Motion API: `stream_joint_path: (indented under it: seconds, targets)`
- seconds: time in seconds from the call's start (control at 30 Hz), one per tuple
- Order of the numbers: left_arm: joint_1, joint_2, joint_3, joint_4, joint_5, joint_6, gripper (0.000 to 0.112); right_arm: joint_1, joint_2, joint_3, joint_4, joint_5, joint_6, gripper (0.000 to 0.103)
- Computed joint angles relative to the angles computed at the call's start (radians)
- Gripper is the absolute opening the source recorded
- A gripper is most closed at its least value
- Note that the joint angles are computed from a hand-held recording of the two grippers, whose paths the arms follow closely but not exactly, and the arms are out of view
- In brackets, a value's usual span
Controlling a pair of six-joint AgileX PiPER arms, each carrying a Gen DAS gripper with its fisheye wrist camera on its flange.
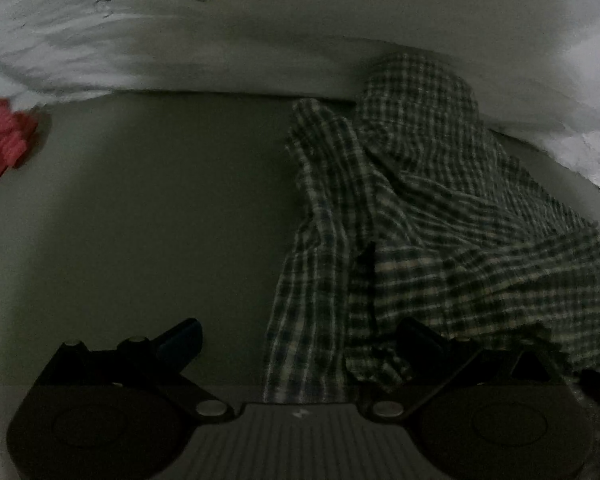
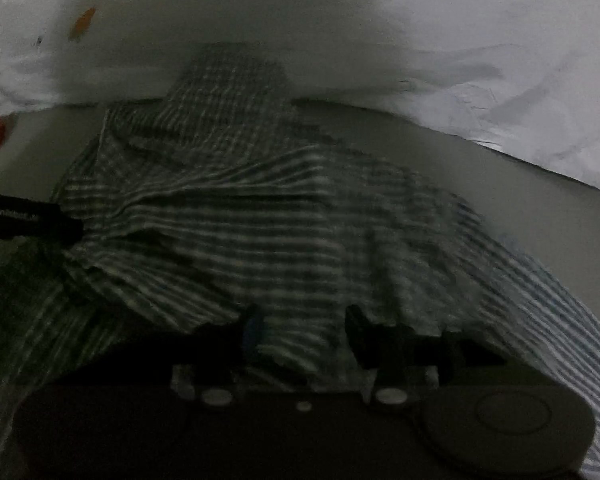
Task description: Fold clothes
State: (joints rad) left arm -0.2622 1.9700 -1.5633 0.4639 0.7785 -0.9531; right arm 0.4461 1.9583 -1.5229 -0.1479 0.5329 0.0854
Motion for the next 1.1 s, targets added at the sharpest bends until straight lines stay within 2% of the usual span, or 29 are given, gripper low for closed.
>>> stream_joint_path:
  seconds: [0.03,0.07,0.1,0.13,0.3,0.37,0.5,0.57,0.67,0.9,1.03,1.1]
  targets:
    - [-0.004,-0.021,0.015,0.0,-0.004,-0.003,0.102,-0.019,-0.031,0.038,0.018,-0.013,-0.016,0.058]
    - [-0.009,-0.042,0.029,-0.001,-0.008,-0.006,0.102,-0.038,-0.062,0.074,0.039,-0.025,-0.035,0.072]
    - [-0.018,-0.062,0.04,-0.004,-0.007,-0.006,0.102,-0.059,-0.092,0.108,0.063,-0.036,-0.058,0.079]
    - [-0.035,-0.082,0.047,-0.01,0.004,0.002,0.102,-0.08,-0.121,0.14,0.086,-0.044,-0.081,0.083]
    - [-0.17,-0.171,0.099,-0.002,0.061,-0.066,0.102,-0.197,-0.271,0.316,0.128,-0.055,-0.108,0.086]
    - [-0.239,-0.2,0.126,-0.02,0.073,-0.102,0.102,-0.252,-0.327,0.387,0.156,-0.067,-0.13,0.094]
    - [-0.399,-0.188,0.113,-0.055,0.122,-0.131,0.102,-0.36,-0.425,0.506,0.152,-0.095,-0.163,0.095]
    - [-0.469,-0.163,0.088,-0.076,0.137,-0.111,0.102,-0.406,-0.472,0.57,0.104,-0.141,-0.155,0.095]
    - [-0.535,-0.128,0.041,-0.115,0.142,-0.066,0.102,-0.518,-0.504,0.62,0.187,-0.178,-0.27,0.095]
    - [-0.607,-0.004,-0.088,-0.202,0.201,-0.106,0.103,-0.798,-0.432,0.607,0.41,-0.212,-0.523,0.096]
    - [-0.678,0.099,-0.226,-0.098,0.349,-0.117,0.103,-0.94,-0.35,0.575,0.519,-0.235,-0.657,0.096]
    - [-0.702,0.118,-0.248,-0.064,0.375,-0.153,0.103,-1.001,-0.3,0.543,0.638,-0.22,-0.768,0.096]
